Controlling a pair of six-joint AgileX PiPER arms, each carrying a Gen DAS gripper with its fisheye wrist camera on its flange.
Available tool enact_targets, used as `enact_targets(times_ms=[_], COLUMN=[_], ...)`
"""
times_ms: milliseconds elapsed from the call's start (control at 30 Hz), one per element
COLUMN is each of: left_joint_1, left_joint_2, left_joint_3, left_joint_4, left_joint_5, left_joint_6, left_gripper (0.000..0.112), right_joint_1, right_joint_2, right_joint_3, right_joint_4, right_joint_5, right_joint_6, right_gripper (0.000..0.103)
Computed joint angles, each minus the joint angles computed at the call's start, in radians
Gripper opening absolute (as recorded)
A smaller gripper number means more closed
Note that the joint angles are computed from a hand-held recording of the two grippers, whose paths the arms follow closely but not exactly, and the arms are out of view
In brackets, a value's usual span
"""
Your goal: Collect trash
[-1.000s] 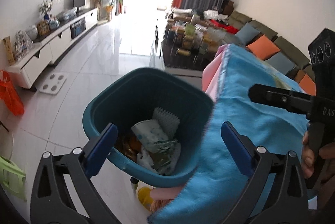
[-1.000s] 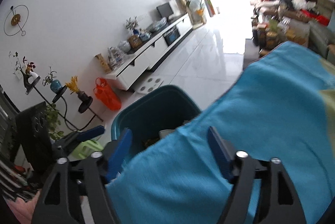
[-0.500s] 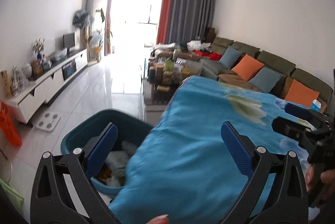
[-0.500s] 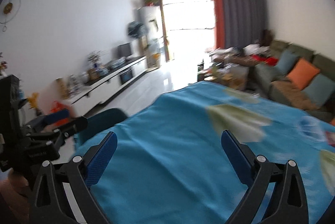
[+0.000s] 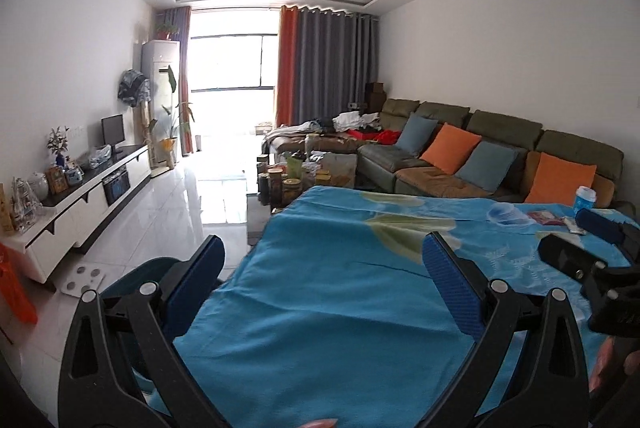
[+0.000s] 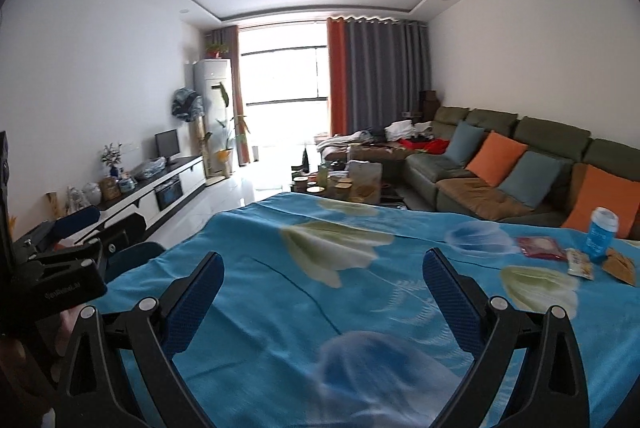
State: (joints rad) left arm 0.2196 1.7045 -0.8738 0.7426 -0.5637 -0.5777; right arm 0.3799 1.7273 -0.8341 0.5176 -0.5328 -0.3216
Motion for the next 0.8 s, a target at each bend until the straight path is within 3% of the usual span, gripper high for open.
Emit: enact_targets(times_ms=[300, 800], left_joint_1=[-0.057, -0.081], left_joint_2=[-0.025, -0.033], left_joint_3=[0.059, 0.101], left_joint_4=[-0.139, -0.241], left_joint_5=[-0.032, -0.079], left_joint_6=[0.132, 0.237], left_gripper=[0.097, 0.097], right_joint_1=[0.006, 0.011], right_joint_2=[-0.049, -0.067], right_joint_3=[0.092, 0.125], right_joint_4=[0.032, 0.061], right_joint_5=[-0.1, -0.147], right_joint_6=[-0.009, -0.003], right_gripper=[0.096, 0.096])
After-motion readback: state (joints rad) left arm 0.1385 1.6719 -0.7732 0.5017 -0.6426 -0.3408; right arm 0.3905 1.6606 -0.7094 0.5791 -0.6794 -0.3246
